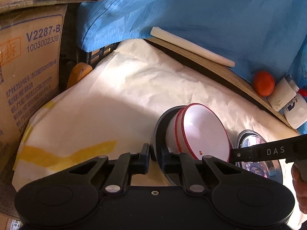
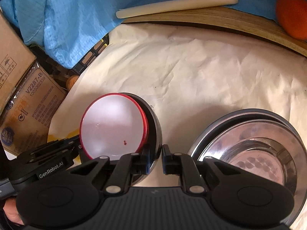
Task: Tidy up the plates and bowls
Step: 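Close the left gripper on the steel bowl rim while the right gripper closes too, then lift the bowl stack with both grippers and carry it over the plate stack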
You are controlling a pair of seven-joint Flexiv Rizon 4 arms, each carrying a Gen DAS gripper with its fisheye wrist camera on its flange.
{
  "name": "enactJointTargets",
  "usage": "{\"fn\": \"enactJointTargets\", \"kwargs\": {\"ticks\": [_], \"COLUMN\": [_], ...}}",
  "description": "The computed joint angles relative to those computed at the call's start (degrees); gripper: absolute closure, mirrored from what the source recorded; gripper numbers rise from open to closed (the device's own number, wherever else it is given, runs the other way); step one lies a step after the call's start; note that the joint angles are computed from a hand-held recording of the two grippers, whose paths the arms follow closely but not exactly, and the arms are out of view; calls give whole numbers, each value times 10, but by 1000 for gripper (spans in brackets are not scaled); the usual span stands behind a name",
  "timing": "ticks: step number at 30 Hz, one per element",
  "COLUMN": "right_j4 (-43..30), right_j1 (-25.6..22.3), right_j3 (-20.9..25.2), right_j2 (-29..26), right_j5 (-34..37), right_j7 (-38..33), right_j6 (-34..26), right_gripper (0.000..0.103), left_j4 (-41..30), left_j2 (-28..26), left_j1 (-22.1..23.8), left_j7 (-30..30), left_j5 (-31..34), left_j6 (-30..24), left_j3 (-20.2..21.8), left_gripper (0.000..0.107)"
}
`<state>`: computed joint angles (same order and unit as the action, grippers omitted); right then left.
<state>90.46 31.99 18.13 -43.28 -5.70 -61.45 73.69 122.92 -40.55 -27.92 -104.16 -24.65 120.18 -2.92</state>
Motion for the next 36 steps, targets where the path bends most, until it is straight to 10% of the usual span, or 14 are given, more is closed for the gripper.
{"fn": "enactJointTargets", "kwargs": {"ticks": [7,13,36], "right_j4": [-5,2,10], "right_j1": [-32,-15,-20], "right_j3": [39,18,22], "right_j2": [-14,-6,-4], "right_j5": [34,27,21], "right_j7": [-20,-15,-11], "right_j6": [24,26,37], "right_gripper": [89,90,90], "left_j4": [11,-6,-3], "left_j2": [0,8,16], "left_j1": [130,27,40], "left_j7": [-69,-40,-64], "left_j5": [118,61,60], "left_j6": [-7,-38,-53], "left_j3": [-93,-5,-17], "left_gripper": [91,93,98]}}
